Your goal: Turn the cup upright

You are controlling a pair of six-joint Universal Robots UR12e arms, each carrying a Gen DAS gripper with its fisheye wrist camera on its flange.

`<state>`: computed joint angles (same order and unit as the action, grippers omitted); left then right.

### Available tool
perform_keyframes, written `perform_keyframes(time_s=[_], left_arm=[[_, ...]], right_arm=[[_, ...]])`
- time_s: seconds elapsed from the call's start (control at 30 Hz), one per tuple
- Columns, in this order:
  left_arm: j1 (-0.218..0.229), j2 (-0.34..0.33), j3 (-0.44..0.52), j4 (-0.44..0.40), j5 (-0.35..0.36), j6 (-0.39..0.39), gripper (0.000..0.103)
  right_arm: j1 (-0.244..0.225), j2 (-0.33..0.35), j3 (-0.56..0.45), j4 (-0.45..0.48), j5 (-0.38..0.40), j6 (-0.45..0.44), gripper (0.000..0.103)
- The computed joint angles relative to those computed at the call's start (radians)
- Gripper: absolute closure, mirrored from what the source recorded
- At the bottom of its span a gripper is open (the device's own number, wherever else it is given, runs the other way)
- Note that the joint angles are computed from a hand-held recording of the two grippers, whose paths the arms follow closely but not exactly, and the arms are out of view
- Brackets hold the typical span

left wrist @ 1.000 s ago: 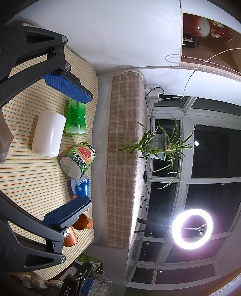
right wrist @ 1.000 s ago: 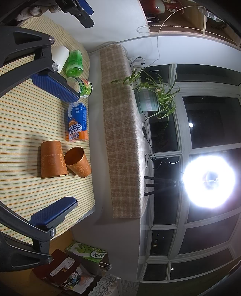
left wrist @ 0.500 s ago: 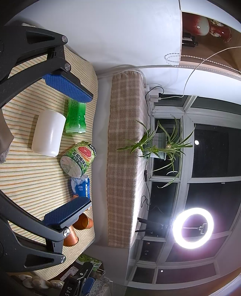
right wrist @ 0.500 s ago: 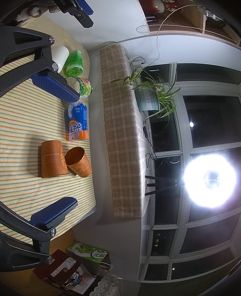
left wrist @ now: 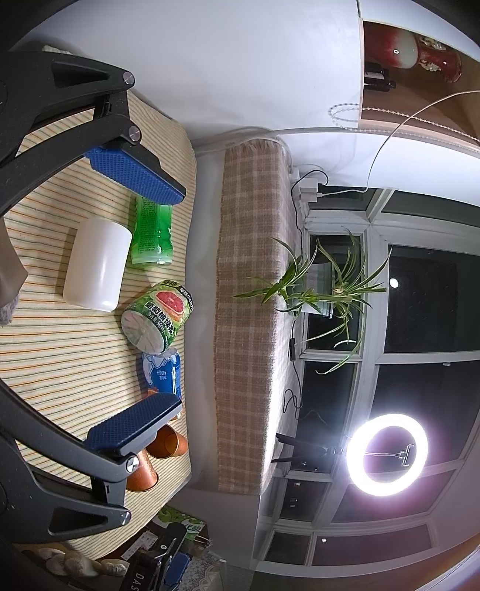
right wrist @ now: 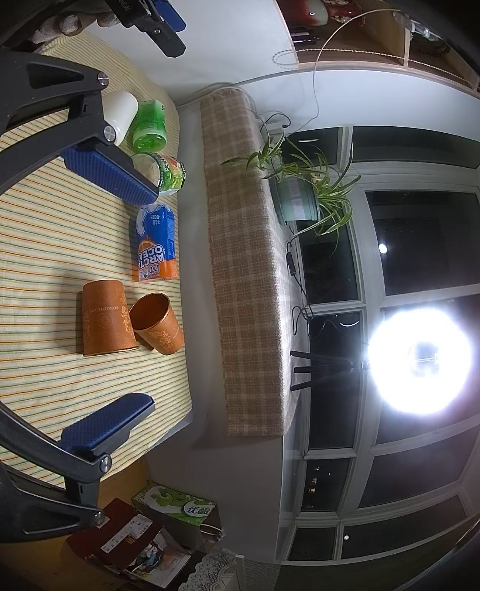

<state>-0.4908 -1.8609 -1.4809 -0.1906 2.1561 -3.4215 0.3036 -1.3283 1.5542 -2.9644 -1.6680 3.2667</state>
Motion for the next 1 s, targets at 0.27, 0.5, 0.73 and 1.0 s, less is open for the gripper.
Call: perform_keyframes(time_s=[0.27, 0.5, 0.73, 1.0], left_arm=[[-0.007, -0.011, 0.012, -0.004, 0.004, 0.001, 0.000], [-0.013, -0.014, 0.014, -0.008, 0.006, -0.002, 0.000], [-0.011, -0.022, 0.018, -0.015, -0.001, -0.004, 0.000], [-0.004, -0.025, 0.024, -0.039, -0.022, 0.006, 0.000]], right_arm=[[-0.004, -0.001, 0.005, -0.001, 0.004, 0.000, 0.000], [-0.008, -0.003, 0.019, -0.011, 0.006, 0.003, 0.000], [-0.009, 0.001, 0.010, 0.001, 0.006, 0.007, 0.000], [-0.011, 0.001, 0.006, 0.021, 0.007, 0.021, 0.000]])
